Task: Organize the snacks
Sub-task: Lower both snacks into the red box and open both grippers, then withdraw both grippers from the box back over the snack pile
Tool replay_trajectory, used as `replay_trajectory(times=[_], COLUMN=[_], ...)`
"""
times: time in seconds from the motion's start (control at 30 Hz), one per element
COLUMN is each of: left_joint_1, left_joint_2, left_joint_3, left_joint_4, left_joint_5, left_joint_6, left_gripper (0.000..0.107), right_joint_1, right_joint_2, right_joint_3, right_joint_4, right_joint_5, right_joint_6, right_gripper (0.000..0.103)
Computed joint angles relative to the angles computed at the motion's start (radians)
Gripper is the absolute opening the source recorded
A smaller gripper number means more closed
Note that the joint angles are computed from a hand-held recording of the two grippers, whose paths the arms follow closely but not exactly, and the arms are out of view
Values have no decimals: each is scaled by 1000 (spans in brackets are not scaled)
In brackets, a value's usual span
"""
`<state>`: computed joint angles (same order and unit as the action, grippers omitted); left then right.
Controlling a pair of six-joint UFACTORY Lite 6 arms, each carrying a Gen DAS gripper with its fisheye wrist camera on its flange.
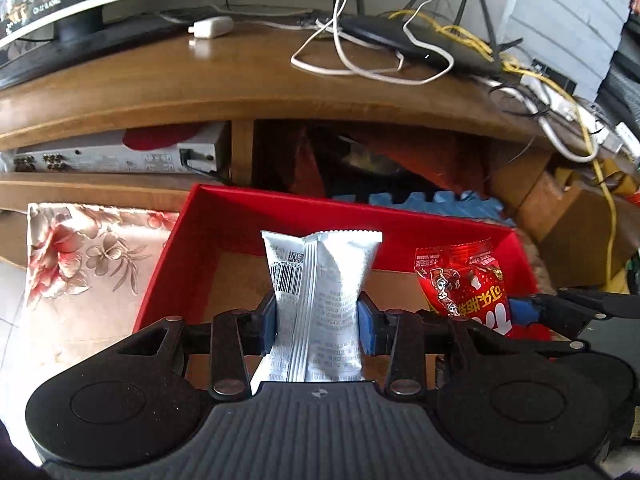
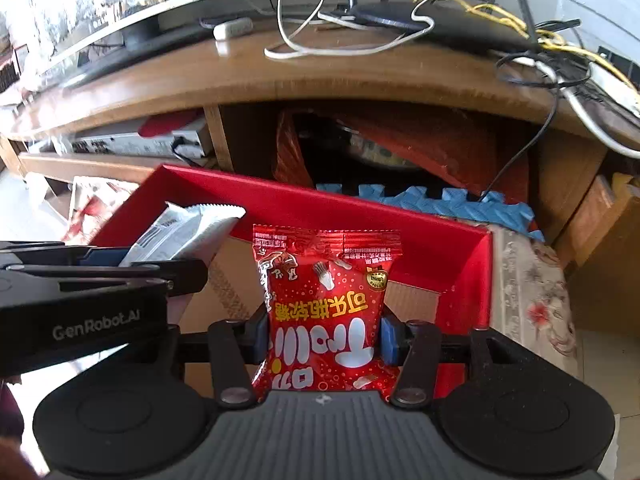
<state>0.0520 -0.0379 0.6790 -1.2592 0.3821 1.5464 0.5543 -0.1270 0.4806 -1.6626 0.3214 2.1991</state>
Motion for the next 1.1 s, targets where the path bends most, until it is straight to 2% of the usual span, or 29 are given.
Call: replay_trajectory(times=[0.23, 0.33, 0.47, 0.57, 0.83, 0.97, 1.1], left_joint_1=[-18, -15, -5, -8, 92, 186, 303], left_joint_2=[117, 121, 85, 50, -66, -173, -286], left_joint_3=[36, 40, 28, 12, -20, -79, -142], left_joint_4=[-60, -51, -30, -29, 110, 202, 284], left_joint_5=[-55, -63, -42, -41, 74, 164, 270], left_joint_6=[58, 51, 25, 20, -96, -138, -148], left_gripper=[49, 50, 59, 64, 66, 66, 67], right_joint_1=[-49, -47, -28, -13, 61, 183, 349], right_joint_2=[161, 160, 131, 94, -124, -240, -331], right_joint_3=[54, 48, 41, 32, -65, -121, -168], right_joint_4=[-276, -289, -235, -136, 169, 350, 467], right_joint_5=[-40, -35, -20, -7, 45, 122, 231], right_joint_6=[246, 255, 199, 109, -137, -255, -262], right_gripper=[45, 46, 48, 49, 49, 49, 49])
